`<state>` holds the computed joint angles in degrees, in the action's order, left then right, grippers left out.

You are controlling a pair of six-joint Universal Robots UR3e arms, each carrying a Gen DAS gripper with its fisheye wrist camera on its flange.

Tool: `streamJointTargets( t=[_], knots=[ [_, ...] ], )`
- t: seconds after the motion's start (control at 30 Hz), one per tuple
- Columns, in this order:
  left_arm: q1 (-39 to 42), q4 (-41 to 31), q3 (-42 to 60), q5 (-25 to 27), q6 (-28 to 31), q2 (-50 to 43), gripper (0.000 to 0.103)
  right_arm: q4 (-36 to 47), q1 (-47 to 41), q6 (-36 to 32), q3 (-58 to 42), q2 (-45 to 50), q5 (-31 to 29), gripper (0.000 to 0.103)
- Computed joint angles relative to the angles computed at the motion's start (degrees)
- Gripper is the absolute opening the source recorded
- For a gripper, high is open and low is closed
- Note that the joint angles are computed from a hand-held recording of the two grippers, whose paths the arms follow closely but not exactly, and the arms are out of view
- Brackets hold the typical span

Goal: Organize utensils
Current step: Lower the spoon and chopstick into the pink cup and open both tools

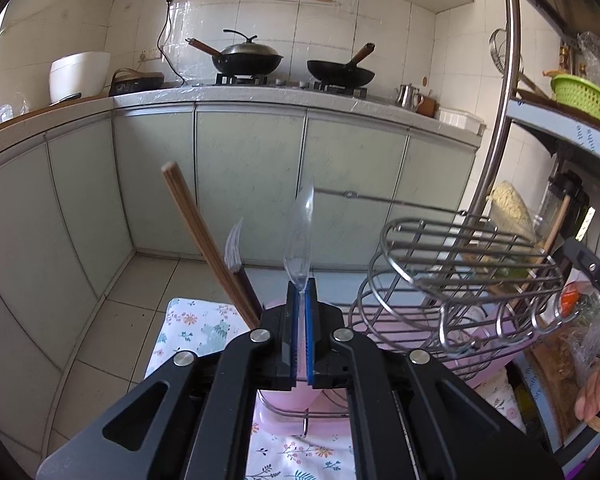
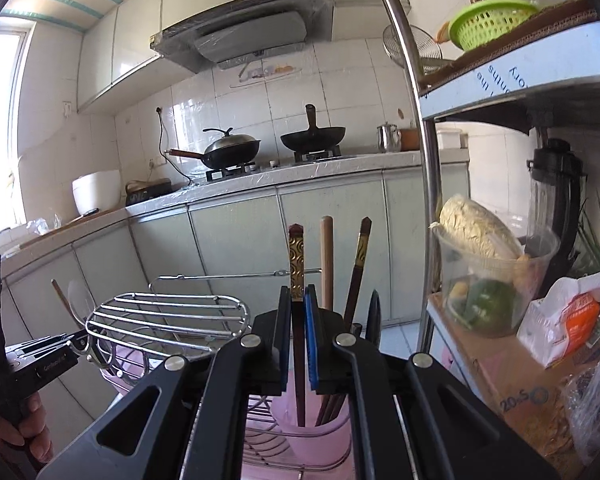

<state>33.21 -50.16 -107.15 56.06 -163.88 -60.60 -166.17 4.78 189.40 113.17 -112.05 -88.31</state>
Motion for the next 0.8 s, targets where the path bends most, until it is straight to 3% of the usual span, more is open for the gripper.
streamJointTargets(
  t=[0.3,0.6,0.8],
  knots=[
    [-4.3,0.9,0.2,5.6,-0.6,-2.8,0.002,0.2,2.1,-0.7,-1.2,2.2,-2.9,0.006],
    [-5.0,-0.8,0.7,7.5,-0.3,-3.9,0.003,0.5,4.1,-1.0,-1.4,3.4,-4.7,0.008],
    [-5.4,-0.7,0.3,7.9,1.6,-3.5,0.009,2.3,3.9,-0.3,-1.0,2.9,-3.9,0.025]
  ],
)
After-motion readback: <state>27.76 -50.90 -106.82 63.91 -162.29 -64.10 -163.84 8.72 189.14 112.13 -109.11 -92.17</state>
